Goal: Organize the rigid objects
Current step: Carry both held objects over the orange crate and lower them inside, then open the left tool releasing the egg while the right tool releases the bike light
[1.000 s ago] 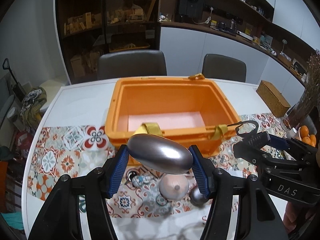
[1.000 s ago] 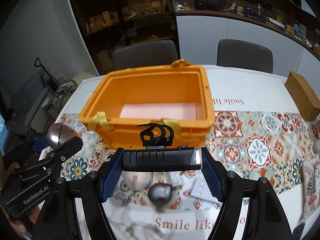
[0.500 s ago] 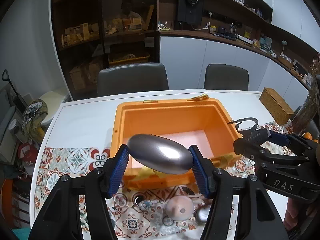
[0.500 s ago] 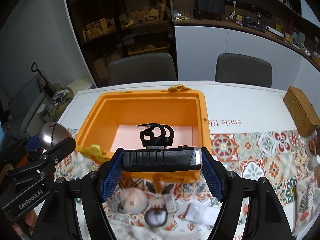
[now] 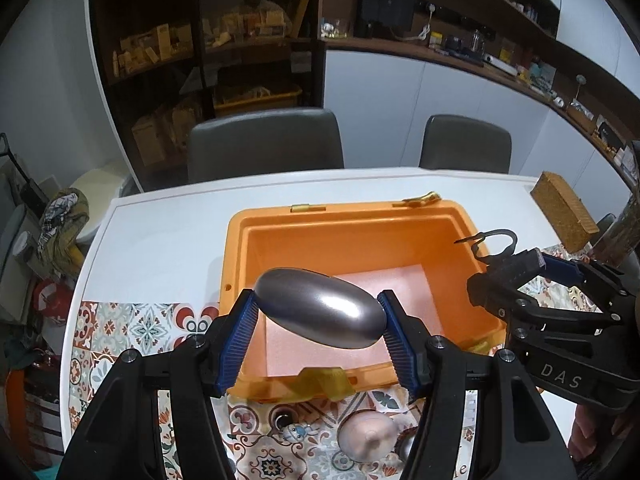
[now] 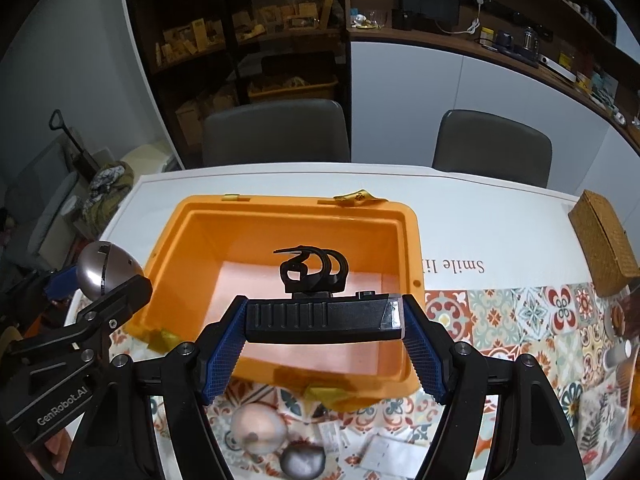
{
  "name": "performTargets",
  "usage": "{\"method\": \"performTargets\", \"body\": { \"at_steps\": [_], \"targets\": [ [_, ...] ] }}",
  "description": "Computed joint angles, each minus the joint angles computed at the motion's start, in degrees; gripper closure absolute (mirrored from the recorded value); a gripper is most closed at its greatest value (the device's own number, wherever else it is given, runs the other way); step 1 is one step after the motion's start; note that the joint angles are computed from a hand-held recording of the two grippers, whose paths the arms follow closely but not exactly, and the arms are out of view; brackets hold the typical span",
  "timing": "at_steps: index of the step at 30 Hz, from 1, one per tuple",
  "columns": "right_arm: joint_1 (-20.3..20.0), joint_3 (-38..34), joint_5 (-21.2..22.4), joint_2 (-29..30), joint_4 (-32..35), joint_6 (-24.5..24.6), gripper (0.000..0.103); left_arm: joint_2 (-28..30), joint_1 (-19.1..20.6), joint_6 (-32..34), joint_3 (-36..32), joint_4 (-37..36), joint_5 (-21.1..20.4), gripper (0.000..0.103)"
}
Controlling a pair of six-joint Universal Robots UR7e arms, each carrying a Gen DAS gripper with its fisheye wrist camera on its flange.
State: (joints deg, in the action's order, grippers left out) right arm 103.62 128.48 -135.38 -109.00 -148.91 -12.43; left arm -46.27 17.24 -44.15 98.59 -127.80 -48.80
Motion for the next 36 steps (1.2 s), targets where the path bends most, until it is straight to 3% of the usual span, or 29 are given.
{"method": "performTargets", "body": {
  "at_steps": [15,36],
  "targets": [
    [-4.66,-0.11,-0.18,3.32,3.29,1.62,0.029,3.13,3.43,-1.35,-2.4,5.02,-3.78,0.042],
    [-6.24,-0.85,-0.43,5.63,3.99,1.82,0.029,6.29,6.2,-2.51,-5.75,10.09,-6.9,0.039]
  ]
}}
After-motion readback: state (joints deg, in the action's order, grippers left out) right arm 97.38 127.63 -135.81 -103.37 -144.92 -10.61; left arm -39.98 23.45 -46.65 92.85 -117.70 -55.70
